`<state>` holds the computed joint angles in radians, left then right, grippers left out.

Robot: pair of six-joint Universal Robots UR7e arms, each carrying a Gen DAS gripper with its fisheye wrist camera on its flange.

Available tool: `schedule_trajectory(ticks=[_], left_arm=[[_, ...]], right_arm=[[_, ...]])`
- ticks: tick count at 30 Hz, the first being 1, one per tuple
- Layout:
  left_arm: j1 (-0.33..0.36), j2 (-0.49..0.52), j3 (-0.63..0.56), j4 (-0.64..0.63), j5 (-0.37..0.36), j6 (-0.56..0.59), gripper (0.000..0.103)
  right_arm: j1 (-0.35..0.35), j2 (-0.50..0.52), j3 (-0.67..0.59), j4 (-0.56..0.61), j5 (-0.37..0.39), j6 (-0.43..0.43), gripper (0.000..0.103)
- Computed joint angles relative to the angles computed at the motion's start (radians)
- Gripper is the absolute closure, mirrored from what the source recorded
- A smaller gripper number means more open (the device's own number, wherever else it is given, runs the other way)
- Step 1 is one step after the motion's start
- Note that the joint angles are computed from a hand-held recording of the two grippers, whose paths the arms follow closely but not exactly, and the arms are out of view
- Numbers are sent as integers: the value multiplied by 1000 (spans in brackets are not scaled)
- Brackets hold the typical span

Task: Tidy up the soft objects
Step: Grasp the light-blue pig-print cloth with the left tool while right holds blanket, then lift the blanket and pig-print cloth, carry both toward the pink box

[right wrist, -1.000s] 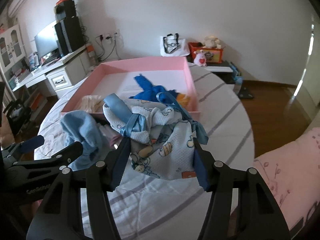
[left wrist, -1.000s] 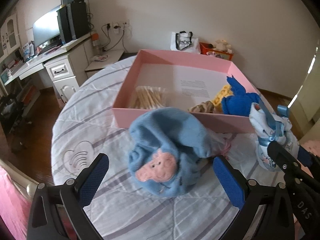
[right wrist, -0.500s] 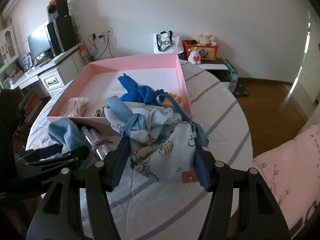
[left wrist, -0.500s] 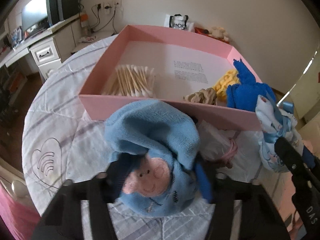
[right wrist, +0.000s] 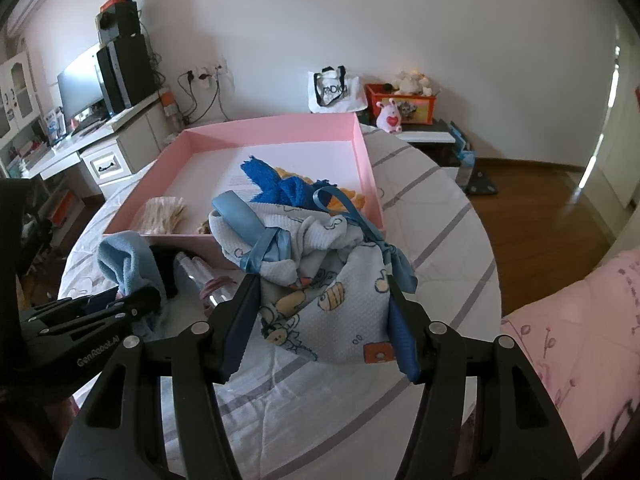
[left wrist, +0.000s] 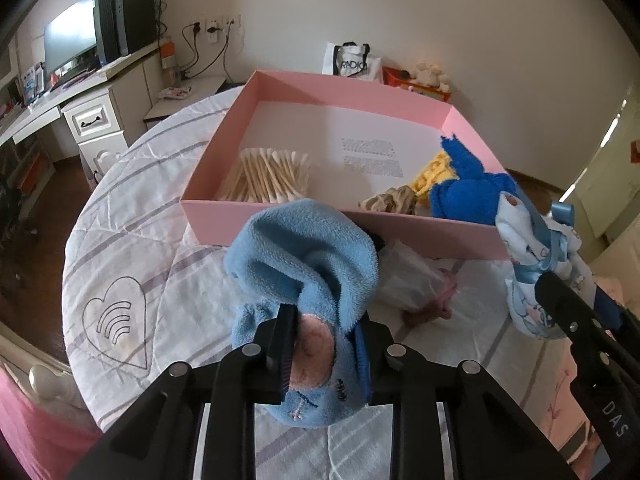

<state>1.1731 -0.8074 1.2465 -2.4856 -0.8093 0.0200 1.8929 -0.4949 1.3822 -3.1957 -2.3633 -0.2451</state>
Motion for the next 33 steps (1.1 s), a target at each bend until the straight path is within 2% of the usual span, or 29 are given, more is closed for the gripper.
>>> schedule_trajectory(ticks=[13,24,33], left_arm=[[-69,-125,189,-136,40,22,81],[-160,-270,401,-288,81,59,81],[-254,-398,588,-392,142,71,81]], right_arm=[[53,-41,80,-106,10,-56,47],[122,-85,175,-250,6,-122,46],[180,-110,243,-353,3,-162,46]])
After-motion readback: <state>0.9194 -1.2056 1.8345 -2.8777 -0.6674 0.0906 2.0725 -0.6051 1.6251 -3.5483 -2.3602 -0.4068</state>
